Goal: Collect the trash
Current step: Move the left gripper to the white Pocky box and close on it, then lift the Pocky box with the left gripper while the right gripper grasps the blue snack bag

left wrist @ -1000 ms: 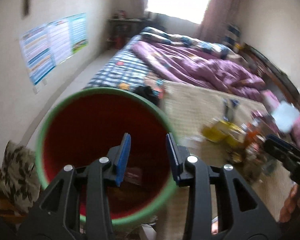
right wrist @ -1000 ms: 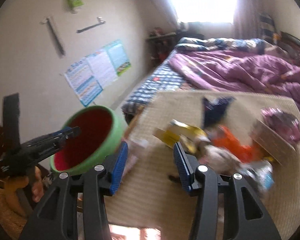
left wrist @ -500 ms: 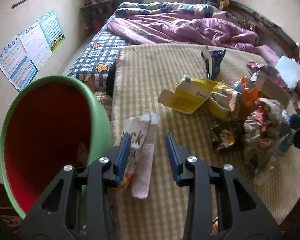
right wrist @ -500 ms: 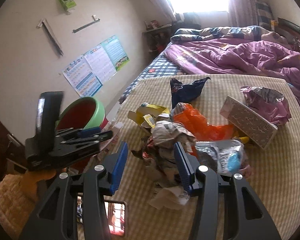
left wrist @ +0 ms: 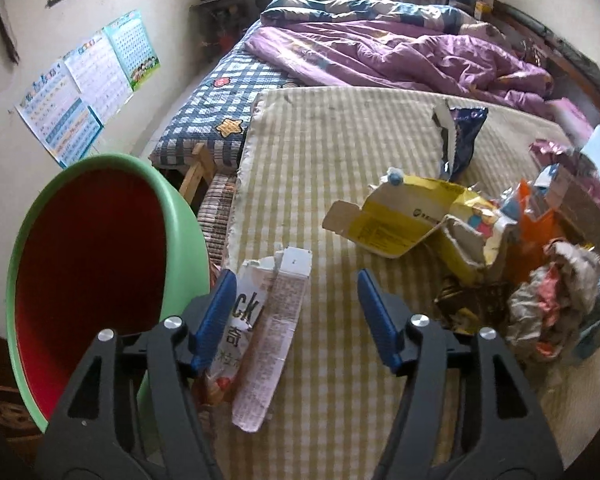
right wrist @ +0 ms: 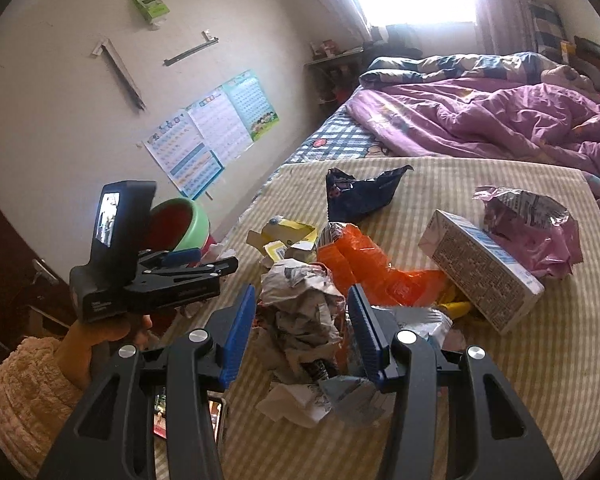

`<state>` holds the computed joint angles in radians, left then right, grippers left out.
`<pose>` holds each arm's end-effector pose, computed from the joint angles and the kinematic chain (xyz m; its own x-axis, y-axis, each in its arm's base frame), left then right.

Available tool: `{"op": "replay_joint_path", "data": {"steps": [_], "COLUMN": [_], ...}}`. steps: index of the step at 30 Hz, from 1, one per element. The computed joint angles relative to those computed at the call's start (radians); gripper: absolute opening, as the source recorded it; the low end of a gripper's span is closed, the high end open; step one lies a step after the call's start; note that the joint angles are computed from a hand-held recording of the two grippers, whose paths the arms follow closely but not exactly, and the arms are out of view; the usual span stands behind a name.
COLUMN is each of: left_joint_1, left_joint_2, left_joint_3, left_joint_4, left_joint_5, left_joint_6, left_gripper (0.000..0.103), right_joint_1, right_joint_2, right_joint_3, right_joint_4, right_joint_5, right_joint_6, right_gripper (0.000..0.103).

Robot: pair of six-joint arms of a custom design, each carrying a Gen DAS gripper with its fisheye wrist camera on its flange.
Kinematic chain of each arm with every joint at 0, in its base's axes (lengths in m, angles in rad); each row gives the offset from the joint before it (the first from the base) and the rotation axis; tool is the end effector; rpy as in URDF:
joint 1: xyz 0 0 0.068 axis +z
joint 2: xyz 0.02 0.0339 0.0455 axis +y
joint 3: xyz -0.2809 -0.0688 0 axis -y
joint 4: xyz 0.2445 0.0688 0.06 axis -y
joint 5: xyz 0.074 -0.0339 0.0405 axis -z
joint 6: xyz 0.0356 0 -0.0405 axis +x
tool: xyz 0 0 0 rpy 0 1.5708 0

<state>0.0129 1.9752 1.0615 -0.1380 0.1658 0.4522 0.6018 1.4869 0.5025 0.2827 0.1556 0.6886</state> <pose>0.3816 -0.0010 0.1201 -0.7507 0.4213 -0.5088 0.4416 0.8929 0.0879 0.2217 0.1455 0.1525 -0.7043 0.2779 -0.6533 -0.0184 0.9128 0.4081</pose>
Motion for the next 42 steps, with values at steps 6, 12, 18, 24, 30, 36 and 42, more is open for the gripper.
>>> {"op": "replay_joint_path", "data": {"steps": [6,12,18,24,30,36,42], "left_joint_1": [0.047,0.071,0.066,0.039,-0.019,-0.034,0.001], "left_joint_2": [0.010,-0.014,-0.022,0.035,0.067,0.061,0.023], "left_joint_3": [0.062,0.054,0.055,0.096,0.109,0.065,0.058], "left_joint_4": [-0.130,-0.198,-0.159,-0.151,-0.108,-0.028,-0.026], "left_joint_5": [0.136,0.221,0.173,0.113,-0.001,-0.073,-0.012], "left_joint_6": [-0.020,0.046,0.011,0.017,0.036,0.041,-0.019], "left_gripper": [0.060,0.060,0.060,0.060,0.060,0.034,0.025], "right_joint_1": [-0.038,-0.057,-0.064,-0.050,-0.041,-0.055,-0.142], "right_joint_2": [0.011,0.018,0.015,0.014,0.016,0.013,0.009], "right_joint_3": [-0.015,-0.026,-0.032,-0.025,-0.017,-0.012,0.070], "right_joint_4": [0.047,0.074,0.081,0.073,0.063,0.054,-0.009], "right_joint_5": [-0.065,-0.094,-0.101,-0.095,-0.087,-0.088,-0.143], "right_joint_6": [-0.019,-0.017,-0.008,-0.009,-0.010,-0.015,-0.090], "right_gripper": [0.047,0.047,0.048,0.048,0.048,0.048,0.048]}}
